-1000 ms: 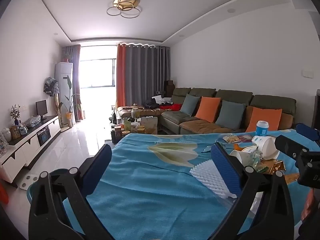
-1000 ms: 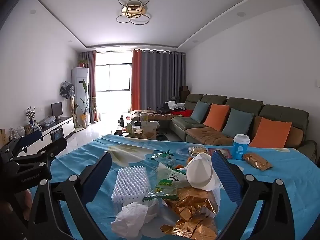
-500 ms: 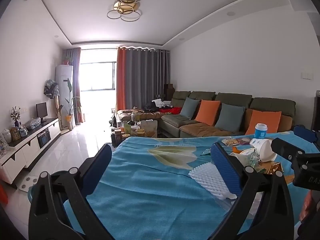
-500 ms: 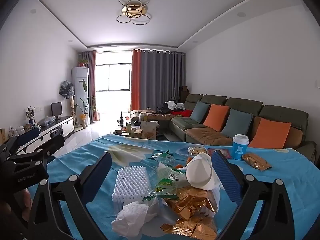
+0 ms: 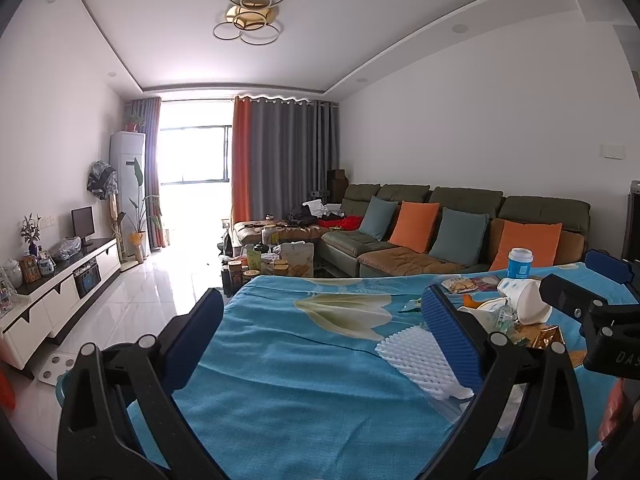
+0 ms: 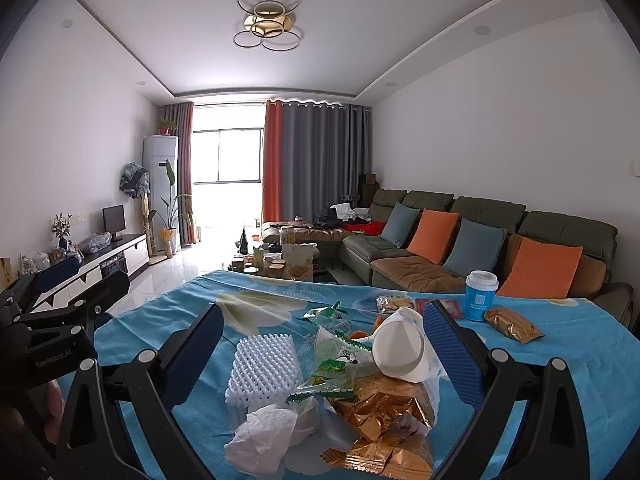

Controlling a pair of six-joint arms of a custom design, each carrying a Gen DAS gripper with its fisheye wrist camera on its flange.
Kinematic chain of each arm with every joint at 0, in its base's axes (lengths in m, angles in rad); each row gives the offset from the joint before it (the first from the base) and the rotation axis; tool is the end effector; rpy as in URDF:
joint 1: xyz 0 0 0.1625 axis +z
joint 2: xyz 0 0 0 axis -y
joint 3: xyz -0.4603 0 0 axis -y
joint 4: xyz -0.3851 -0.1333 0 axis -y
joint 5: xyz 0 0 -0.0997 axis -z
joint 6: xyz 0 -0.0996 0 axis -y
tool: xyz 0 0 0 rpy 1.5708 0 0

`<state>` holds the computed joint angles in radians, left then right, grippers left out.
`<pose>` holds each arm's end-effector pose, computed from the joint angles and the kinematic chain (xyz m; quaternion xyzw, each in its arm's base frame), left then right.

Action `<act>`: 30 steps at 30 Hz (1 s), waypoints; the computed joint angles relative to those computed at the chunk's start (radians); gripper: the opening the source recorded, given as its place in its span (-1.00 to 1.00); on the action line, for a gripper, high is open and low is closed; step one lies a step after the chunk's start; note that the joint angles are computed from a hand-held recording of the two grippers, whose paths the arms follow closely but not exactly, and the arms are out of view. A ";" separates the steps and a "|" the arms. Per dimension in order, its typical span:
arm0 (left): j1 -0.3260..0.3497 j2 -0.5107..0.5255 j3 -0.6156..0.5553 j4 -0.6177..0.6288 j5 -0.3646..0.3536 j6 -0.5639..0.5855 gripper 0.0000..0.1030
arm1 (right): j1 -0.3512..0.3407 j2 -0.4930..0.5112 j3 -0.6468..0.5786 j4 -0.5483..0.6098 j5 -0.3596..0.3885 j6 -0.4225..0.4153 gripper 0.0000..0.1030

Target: Collect trash

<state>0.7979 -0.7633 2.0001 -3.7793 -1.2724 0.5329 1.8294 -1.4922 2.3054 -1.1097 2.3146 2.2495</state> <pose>-0.2981 -0.5385 0.1455 0.4761 0.7368 -0.4742 0.0752 0.1660 -0.3699 0.2677 0.0565 -0.6239 0.6443 0.4387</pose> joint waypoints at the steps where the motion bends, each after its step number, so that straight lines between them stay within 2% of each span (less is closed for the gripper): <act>1: -0.001 0.000 0.001 -0.001 0.001 -0.001 0.89 | -0.001 -0.002 0.001 0.003 -0.002 0.002 0.87; 30: 0.004 0.002 -0.008 0.006 -0.001 -0.010 0.89 | 0.003 -0.002 0.002 -0.006 0.004 0.000 0.87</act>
<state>0.8015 -0.7618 1.9926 -3.7737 -1.2737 0.5231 1.8325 -1.4947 2.3074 -1.1154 2.3187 2.2496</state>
